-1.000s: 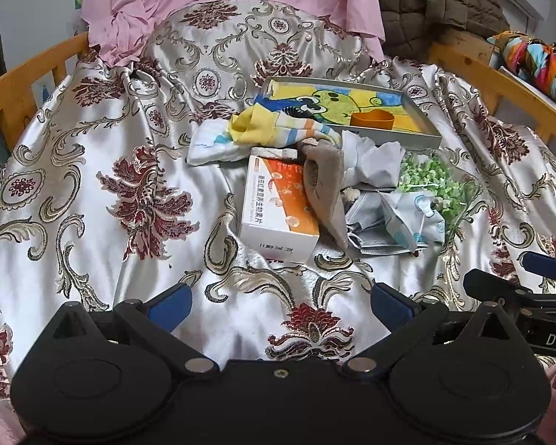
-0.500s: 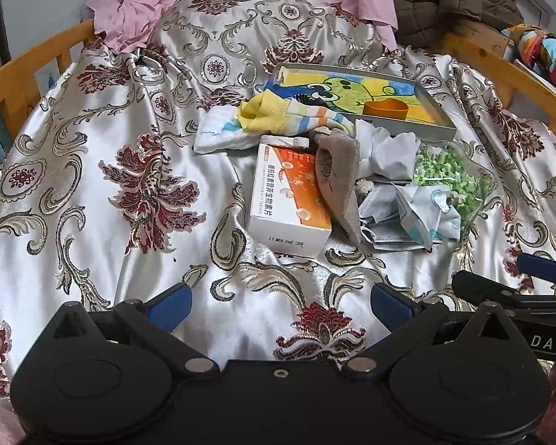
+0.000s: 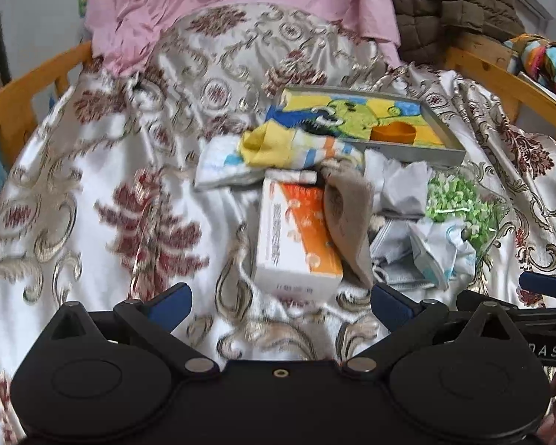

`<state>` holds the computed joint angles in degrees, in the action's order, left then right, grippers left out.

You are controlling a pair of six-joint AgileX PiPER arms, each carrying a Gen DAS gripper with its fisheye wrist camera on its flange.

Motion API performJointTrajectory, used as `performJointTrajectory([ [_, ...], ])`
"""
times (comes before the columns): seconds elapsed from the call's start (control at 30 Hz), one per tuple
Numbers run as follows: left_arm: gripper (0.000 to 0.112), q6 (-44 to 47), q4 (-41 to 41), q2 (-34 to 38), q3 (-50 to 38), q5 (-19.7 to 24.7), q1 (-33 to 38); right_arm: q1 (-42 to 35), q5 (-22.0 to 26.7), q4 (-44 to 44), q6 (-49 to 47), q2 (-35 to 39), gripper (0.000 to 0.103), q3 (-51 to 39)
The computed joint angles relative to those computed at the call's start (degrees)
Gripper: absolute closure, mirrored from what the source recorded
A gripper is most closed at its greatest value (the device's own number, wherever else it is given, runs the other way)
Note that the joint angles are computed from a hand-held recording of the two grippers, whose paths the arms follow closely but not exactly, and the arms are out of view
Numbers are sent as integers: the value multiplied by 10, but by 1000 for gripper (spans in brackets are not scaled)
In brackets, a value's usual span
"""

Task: Organize soft objects
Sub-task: 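Grasp the white face mask with the right tool while the left tool grasps the beige cloth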

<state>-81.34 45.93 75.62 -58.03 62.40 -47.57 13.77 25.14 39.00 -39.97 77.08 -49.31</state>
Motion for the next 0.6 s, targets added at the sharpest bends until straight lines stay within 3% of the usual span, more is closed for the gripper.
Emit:
performJointTrajectory([
  [0.23,10,34,48,22,-13,-46,13,-3,-41,27,-18,23,0,-6],
  [0.43,10,58,51,37,-14,-133,67,11,-101,137,-175,47,0,0],
  [0.6,10,98,33,62,-13,-204,113,20,-106,219,-279,74,0,-12],
])
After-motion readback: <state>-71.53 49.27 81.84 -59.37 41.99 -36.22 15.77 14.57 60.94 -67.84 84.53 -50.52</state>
